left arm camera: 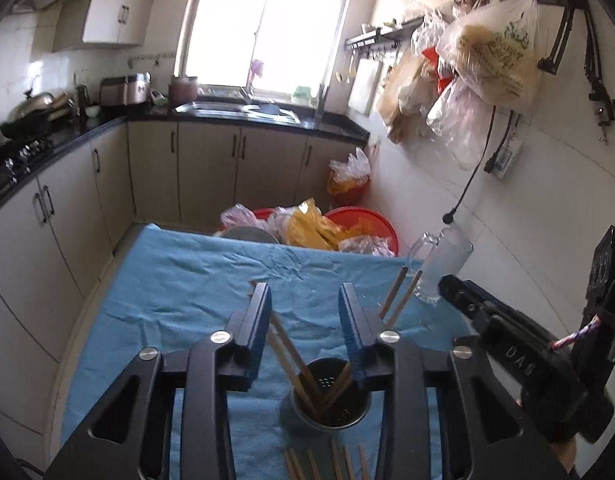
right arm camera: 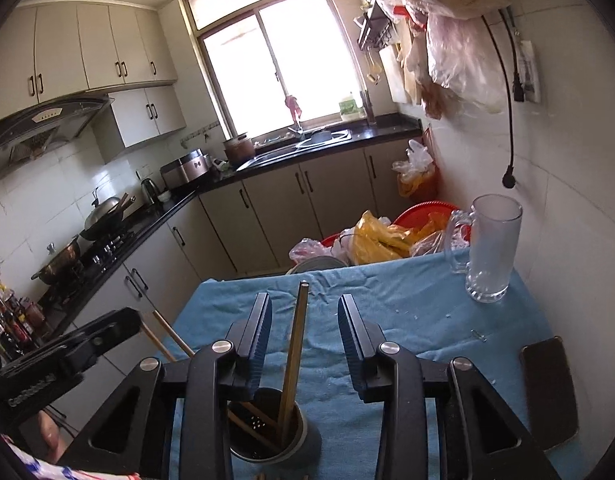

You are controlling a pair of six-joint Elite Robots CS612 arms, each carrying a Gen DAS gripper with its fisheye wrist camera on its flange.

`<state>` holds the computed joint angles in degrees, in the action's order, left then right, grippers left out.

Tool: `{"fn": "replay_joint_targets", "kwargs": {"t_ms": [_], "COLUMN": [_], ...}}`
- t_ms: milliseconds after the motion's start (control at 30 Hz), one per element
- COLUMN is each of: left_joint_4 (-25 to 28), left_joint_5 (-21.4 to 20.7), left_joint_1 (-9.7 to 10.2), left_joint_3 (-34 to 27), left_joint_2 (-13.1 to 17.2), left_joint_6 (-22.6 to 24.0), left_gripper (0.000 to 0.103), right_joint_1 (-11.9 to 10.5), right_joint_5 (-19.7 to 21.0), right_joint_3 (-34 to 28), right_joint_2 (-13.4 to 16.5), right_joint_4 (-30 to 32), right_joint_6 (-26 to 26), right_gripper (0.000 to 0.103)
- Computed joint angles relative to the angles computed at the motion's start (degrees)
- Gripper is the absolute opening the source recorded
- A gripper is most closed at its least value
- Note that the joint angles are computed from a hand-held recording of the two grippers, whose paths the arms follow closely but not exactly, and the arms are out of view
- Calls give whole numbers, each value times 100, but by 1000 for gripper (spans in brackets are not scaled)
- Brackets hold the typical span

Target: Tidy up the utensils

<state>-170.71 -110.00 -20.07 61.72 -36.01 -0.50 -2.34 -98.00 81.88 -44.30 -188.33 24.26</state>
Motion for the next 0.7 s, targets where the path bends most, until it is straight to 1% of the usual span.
{"fn": "replay_joint_targets", "kwargs": {"t_ms": [100,167,233,333,400,533,600,633,667,700], "left_joint_4": [-266,-476,-654,-837,-867,-613,-355,-143,-18,198], "left_joint_5": [44,18,11,76,60,30,64,24,-22,-97], "left_joint_1": [47,102,156,231,291,350,346,344,344,337], "left_joint_3": [243,441,632,942,1140,1381,1449,1453,1471,1458], "left_joint_2": [-131,-221,-301,-419,-470,-480,-447,-415,-396,-364], "left_joint_6": [-10,-96,-149,-170,-166,-65,38,94,130,201], "left_gripper": [37,42,43,44,45,45,45,45,45,45], "right_joint_1": [21,52,81,110,132,174,191,200,203,217], "right_joint_5": [-89,-179,-284,-342,-324,-57,121,231,301,390], "right_joint_3": [166,288,457,718,899,1182,1274,1304,1309,1309], "right_joint_2": [-121,-200,-289,-400,-450,-449,-408,-376,-346,-307], "right_joint_4": [-107,-167,-194,-128,15,358,489,576,655,768], "right_joint_6": [-19,-61,-114,-137,-145,-228,-260,-294,-326,-375], "right_gripper": [38,43,46,48,48,48,43,35,32,32]}}
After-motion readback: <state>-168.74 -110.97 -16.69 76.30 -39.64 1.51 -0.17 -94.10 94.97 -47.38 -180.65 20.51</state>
